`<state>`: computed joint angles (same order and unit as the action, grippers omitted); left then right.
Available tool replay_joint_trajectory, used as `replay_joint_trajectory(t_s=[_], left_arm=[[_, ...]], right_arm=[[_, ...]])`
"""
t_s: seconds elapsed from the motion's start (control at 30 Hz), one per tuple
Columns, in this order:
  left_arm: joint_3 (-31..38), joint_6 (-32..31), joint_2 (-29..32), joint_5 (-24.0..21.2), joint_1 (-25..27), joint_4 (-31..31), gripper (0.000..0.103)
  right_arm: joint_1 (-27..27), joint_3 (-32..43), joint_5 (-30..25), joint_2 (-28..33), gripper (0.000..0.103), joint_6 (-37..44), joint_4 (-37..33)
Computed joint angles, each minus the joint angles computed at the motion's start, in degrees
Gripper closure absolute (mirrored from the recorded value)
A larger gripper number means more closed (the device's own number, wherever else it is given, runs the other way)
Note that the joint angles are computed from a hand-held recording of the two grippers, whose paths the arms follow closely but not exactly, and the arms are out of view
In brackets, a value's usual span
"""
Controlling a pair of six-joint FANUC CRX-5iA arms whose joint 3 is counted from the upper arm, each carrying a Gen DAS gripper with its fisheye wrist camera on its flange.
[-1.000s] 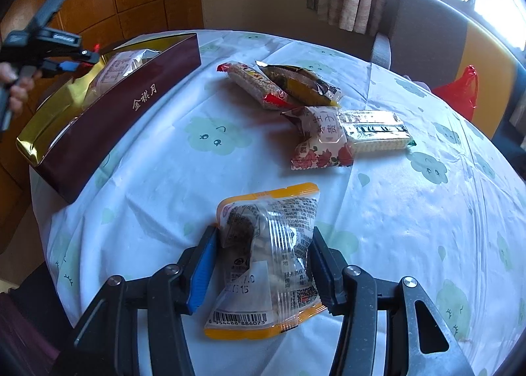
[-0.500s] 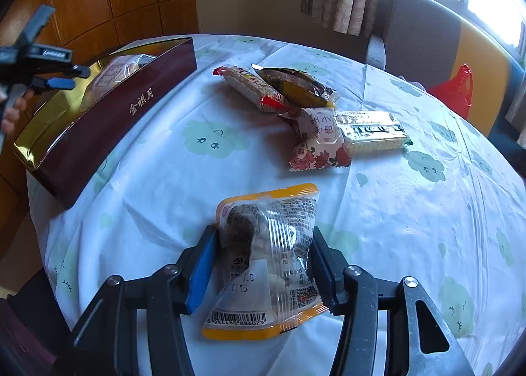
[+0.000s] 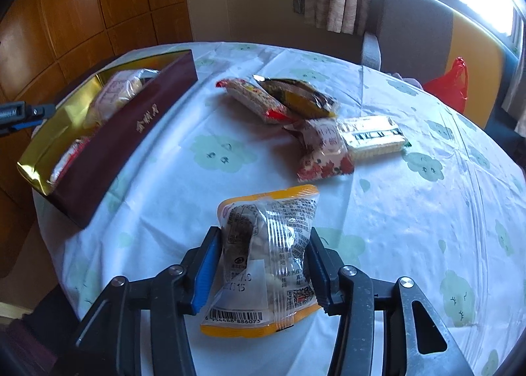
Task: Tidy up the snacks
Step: 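Carry the clear orange-trimmed bag into the tin and open the right gripper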
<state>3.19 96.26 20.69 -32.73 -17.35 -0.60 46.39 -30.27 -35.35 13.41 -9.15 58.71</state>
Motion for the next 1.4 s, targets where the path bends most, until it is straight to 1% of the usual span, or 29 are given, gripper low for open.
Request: replay_joint_trajectory(t_s=[0.23, 0.43, 0.57, 0.63, 0.77, 0.83, 0.87, 0.9, 0.93, 0.97, 1.0, 1.03, 1.1, 1.23, 1.3, 1.37, 1.4], left_arm=[[-1.8, -1.8, -0.6, 0.2, -0.1, 1.8, 0.055], [-2.7, -2.4, -0.8, 0.1, 0.2, 2.5, 0.055], [-3.6, -2.2, -1.3, 0.7, 0.7, 2.6, 0.055], [-3.8, -0.8, -1.6, 1.1, 1.0, 1.3, 0.055], [-4.5, 0.3, -2.2, 1.6, 1.9, 1.1, 0.055], [-4.9, 0.5, -2.4, 1.9, 2.4, 1.3, 0.055], [-5.0, 0.5, -2.4, 1.9, 2.6, 1.4, 0.055], [-5.1, 0.3, -2.4, 2.0, 2.7, 1.7, 0.055], [-5.2, 0.2, -2.4, 2.0, 2.9, 1.9, 0.055], [-5.2, 0.2, -2.3, 1.9, 3.0, 2.0, 0.055], [-5.2, 0.1, -2.2, 1.8, 3.0, 2.0, 0.055], [-5.3, -0.3, -2.2, 1.8, 3.0, 2.4, 0.055], [-5.7, -1.3, -2.1, 2.2, 3.1, 3.0, 0.055], [-5.8, -2.2, -2.1, 2.3, 2.8, 3.3, 0.055], [-5.9, -2.5, -2.2, 2.5, 2.5, 3.2, 0.055], [-6.2, -3.1, -2.6, 3.1, 2.2, 3.1, 0.055], [-6.4, -3.7, -2.7, 3.3, 2.1, 3.4, 0.055]], right_arm=[[0.0, 2.3, 3.1, -0.1, 0.052, 1.8, 1.0], [0.1, 6.2, 6.4, 1.2, 0.052, 6.6, -0.4], [0.0, 9.8, 9.2, 2.8, 0.052, 10.7, -3.0], [0.1, 11.8, 10.3, 3.7, 0.052, 13.0, -4.5], [0.3, 17.2, 11.2, 6.7, 0.052, 18.1, -7.8], [0.3, 20.4, 11.4, 8.7, 0.051, 20.8, -10.0], [0.2, 22.1, 11.2, 9.8, 0.048, 22.0, -11.3], [0.2, 23.7, 11.0, 10.8, 0.041, 22.9, -12.6], [0.0, 24.8, 11.2, 11.7, 0.038, 23.4, -13.3], [-0.3, 25.4, 11.9, 12.4, 0.036, 23.1, -13.1], [-0.4, 26.3, 11.7, 13.2, 0.031, 22.9, -13.1], [-0.4, 27.0, 10.8, 13.8, 0.03, 22.7, -13.3], [-0.3, 27.2, 10.7, 14.1, 0.03, 22.6, -13.6], [-0.4, 24.3, 11.1, 13.0, 0.03, 18.3, -9.6], [-0.6, 21.8, 11.2, 11.7, 0.03, 14.3, -6.2], [-0.8, 19.0, 11.0, 10.2, 0.03, 9.2, -1.3], [-1.0, 17.6, 11.0, 9.4, 0.027, 6.3, 1.3]])
